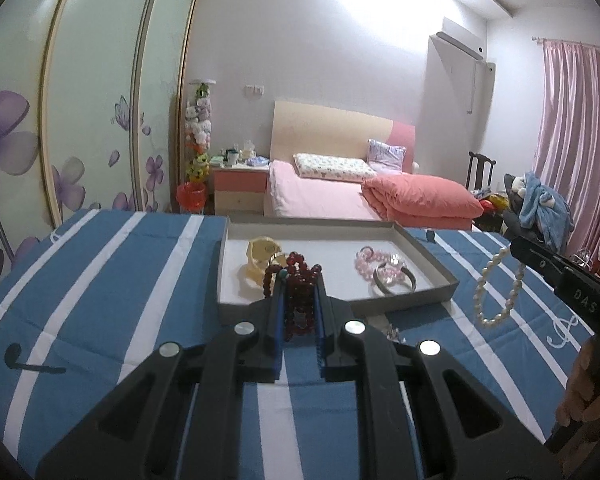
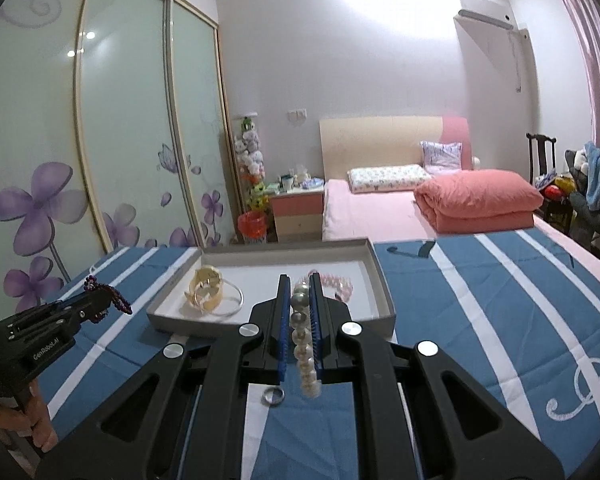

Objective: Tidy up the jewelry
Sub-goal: 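Carry the pearl necklace and red bead strand over the white tray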

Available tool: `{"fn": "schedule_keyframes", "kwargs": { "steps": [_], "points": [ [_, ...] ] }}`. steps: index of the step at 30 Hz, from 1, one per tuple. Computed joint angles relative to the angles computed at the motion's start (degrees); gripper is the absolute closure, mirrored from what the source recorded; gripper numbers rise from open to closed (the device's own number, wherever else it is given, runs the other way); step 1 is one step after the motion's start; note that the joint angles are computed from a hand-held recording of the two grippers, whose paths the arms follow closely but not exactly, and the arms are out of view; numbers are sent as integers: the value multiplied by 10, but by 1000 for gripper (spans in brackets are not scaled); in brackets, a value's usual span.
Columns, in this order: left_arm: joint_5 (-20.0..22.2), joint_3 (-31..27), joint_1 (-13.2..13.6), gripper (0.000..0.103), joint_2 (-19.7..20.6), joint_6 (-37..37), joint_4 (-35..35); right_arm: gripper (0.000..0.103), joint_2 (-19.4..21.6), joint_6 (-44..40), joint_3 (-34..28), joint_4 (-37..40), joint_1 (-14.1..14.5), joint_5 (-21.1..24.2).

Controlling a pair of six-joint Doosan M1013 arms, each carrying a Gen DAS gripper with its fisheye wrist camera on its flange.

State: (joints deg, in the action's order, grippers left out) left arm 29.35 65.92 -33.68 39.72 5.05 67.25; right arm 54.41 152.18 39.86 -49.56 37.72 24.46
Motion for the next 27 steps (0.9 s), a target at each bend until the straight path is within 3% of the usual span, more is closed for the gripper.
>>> {"fn": "schedule_keyframes", "kwargs": {
  "steps": [8, 27],
  "points": [
    [12, -23, 0, 90, 12, -22, 41, 93, 15, 46, -27, -56, -1, -15],
    [21, -70, 6, 90, 42, 27, 4, 93, 49, 2, -90, -20, -5, -1]
  ]
}}
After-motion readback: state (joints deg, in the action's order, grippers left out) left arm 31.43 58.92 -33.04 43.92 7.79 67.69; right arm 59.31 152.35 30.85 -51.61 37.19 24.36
